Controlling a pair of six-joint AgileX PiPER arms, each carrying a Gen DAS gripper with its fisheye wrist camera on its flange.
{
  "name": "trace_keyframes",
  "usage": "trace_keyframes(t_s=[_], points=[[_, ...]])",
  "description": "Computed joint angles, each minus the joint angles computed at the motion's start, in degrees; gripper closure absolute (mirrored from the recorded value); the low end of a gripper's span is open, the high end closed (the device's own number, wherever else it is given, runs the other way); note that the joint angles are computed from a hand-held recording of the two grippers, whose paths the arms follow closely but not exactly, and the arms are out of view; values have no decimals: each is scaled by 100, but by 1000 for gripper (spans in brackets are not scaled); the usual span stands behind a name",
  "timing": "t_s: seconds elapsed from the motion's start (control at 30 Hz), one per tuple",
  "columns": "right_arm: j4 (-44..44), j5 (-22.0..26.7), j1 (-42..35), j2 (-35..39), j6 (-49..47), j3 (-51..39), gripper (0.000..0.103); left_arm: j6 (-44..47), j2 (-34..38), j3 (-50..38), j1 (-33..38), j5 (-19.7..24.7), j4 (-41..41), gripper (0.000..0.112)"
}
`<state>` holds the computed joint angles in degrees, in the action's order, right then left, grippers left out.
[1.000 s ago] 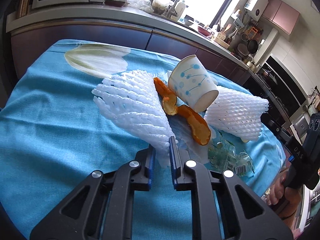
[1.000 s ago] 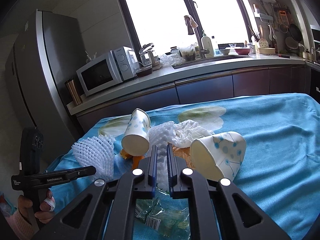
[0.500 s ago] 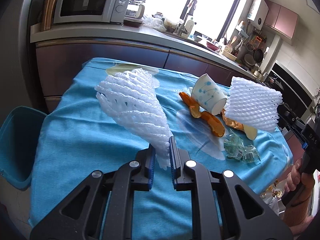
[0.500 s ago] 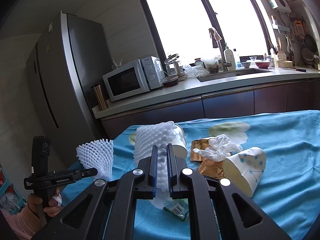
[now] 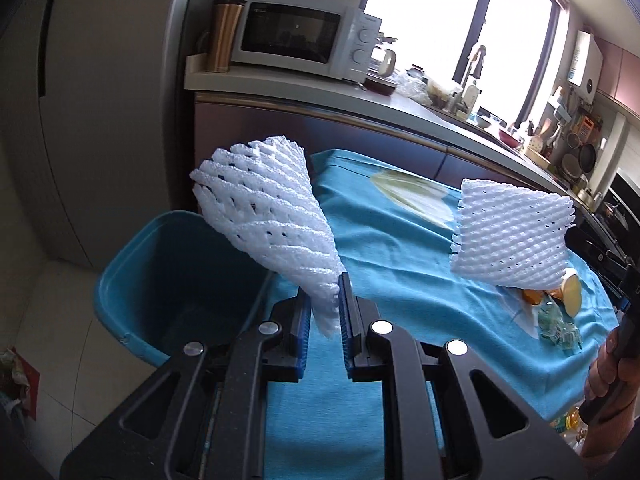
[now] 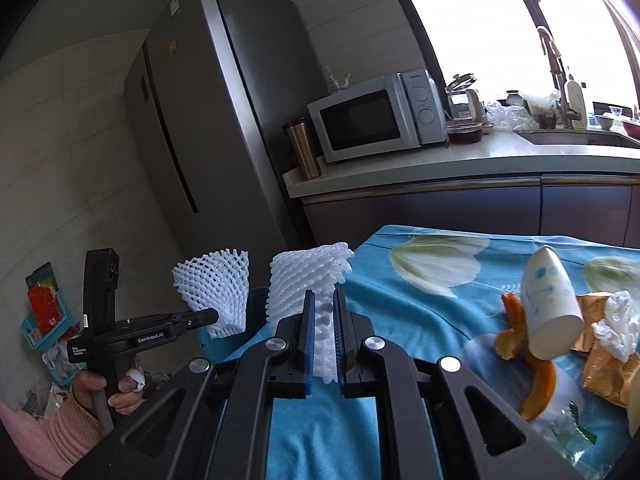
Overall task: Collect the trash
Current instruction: 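Carry both white foam nets off the table over the blue bin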
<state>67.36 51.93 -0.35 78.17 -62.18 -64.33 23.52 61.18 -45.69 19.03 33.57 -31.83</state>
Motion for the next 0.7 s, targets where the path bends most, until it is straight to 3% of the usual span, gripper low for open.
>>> trace_keyframes(t_s=[0.23,0.5,0.7], points=[[-430,-555,1299,811,683,-799,95,1613,805,-162,1658,447,-1090,98],[-1416,-959,2415,1808,1855,-1854,95,1784,1512,-105,1859,97,-974,98],[-2308,-998,2967,2516,2838,-2702,95,2040,1877,-64,1971,-43,-1173,97]])
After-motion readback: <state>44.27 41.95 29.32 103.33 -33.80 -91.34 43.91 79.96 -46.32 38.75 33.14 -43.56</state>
